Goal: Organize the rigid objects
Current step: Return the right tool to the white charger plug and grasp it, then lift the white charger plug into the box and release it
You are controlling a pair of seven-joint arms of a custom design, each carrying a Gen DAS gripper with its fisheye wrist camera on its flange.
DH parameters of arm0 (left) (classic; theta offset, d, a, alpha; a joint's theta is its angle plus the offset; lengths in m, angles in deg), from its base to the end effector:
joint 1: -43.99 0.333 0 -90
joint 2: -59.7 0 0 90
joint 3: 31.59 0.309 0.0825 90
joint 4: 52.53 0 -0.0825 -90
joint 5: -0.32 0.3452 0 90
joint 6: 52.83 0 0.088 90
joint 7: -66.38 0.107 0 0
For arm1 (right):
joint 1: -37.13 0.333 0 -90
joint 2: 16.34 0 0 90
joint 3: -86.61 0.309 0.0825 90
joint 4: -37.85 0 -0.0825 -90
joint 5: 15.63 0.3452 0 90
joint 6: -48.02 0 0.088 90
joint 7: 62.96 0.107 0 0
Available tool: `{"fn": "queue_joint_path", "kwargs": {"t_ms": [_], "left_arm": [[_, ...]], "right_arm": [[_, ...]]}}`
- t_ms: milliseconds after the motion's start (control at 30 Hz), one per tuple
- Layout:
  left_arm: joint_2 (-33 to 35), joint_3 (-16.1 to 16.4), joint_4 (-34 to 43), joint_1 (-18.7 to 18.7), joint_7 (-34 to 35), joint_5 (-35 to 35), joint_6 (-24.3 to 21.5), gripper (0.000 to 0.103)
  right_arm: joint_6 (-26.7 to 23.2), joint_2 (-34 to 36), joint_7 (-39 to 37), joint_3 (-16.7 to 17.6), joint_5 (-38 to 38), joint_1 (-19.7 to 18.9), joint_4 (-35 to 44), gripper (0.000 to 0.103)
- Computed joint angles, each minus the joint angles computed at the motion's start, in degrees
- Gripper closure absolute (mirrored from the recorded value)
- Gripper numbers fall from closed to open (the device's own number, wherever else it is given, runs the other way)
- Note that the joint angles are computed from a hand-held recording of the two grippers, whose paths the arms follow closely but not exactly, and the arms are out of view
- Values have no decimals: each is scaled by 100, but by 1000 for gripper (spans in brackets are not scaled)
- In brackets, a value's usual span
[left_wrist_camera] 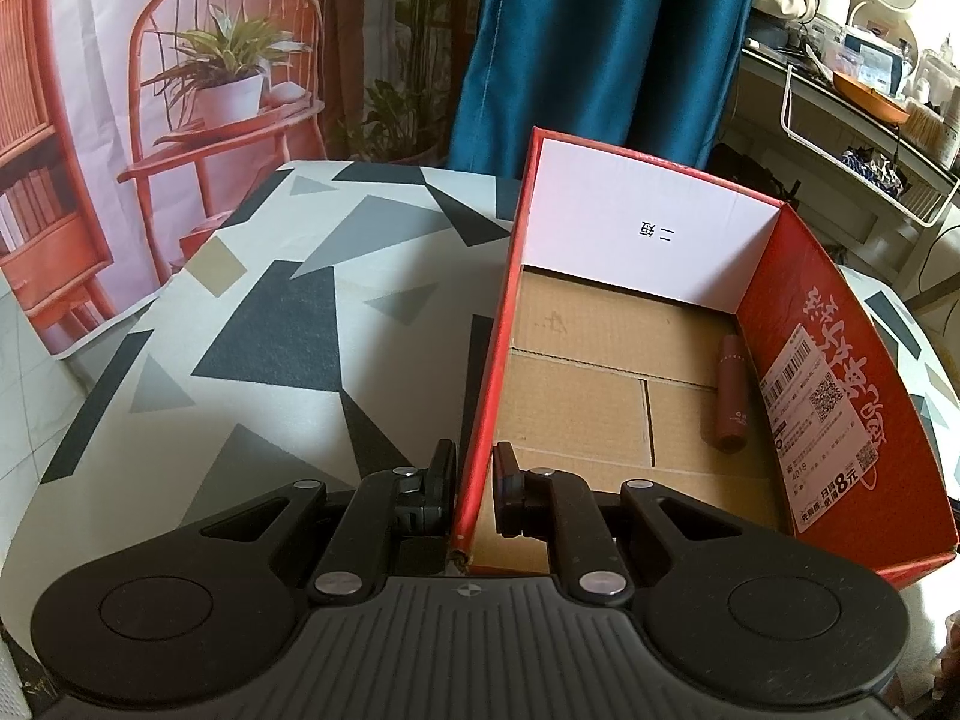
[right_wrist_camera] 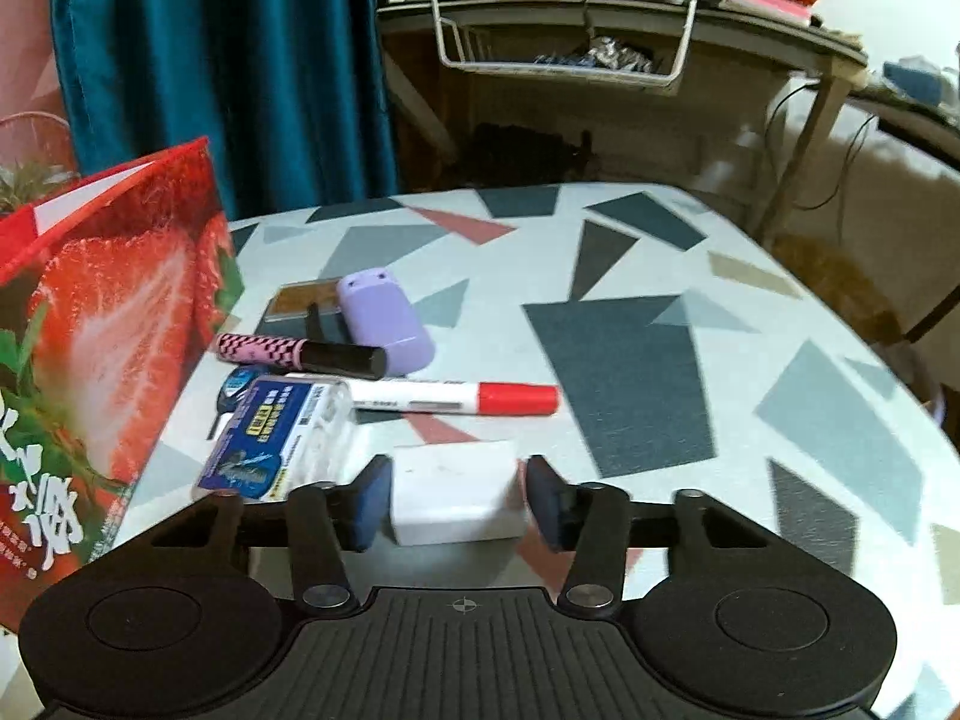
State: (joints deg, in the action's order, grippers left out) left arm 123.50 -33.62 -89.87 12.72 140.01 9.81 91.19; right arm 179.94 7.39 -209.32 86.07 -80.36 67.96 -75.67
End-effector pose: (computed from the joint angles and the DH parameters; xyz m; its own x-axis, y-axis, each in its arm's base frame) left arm 0.6822 -0.4285 0.3912 -0.3746 -0.9249 0.0648 -0.6923 0.2325 -0.6831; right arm 0.5113 0.2771 0.2787 -0.6962 -0.7164 -0.0453 -0.4827 0.5140 -0.7091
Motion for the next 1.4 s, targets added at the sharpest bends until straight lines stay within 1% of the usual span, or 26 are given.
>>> {"fn": "queue_joint_path", "kwargs": {"t_ms": [267, 433, 567, 700, 867, 1000, 1100, 1233, 1333, 1400], "left_arm": [[-18, 3, -36, 4, -8, 12, 20, 89], [-23, 0, -48, 4, -7, 13, 28, 89], [-25, 4, -51, 1, -11, 17, 30, 89], [-26, 2, -53, 1, -11, 17, 30, 89], [-25, 3, -53, 2, -9, 18, 31, 89], [-25, 1, -52, 2, -8, 16, 31, 89], [-25, 3, -53, 0, -14, 17, 32, 89], [-33, 3, -70, 1, -19, 17, 47, 89], [-29, -1, -65, 5, -12, 14, 53, 89], [-15, -3, -38, 3, -12, 8, 37, 89]], "right_arm": [[-35, 42, 167, -31, -247, 66, -3, 60], [-222, 107, -48, 5, -165, 100, 114, 60], [-156, 69, 59, -10, -211, 93, 56, 61], [-199, 90, 9, 0, -195, 99, 90, 61], [-119, 53, 123, -12, -246, 82, 26, 61], [178, -70, 451, -35, -375, -13, -163, 61], [142, -125, 352, -8, -289, -57, -156, 61], [103, -335, 497, -45, -658, -67, -175, 61], [122, -451, 408, -60, -1181, -120, -22, 61], [240, -461, 242, -53, -1564, -178, 171, 61]]}}
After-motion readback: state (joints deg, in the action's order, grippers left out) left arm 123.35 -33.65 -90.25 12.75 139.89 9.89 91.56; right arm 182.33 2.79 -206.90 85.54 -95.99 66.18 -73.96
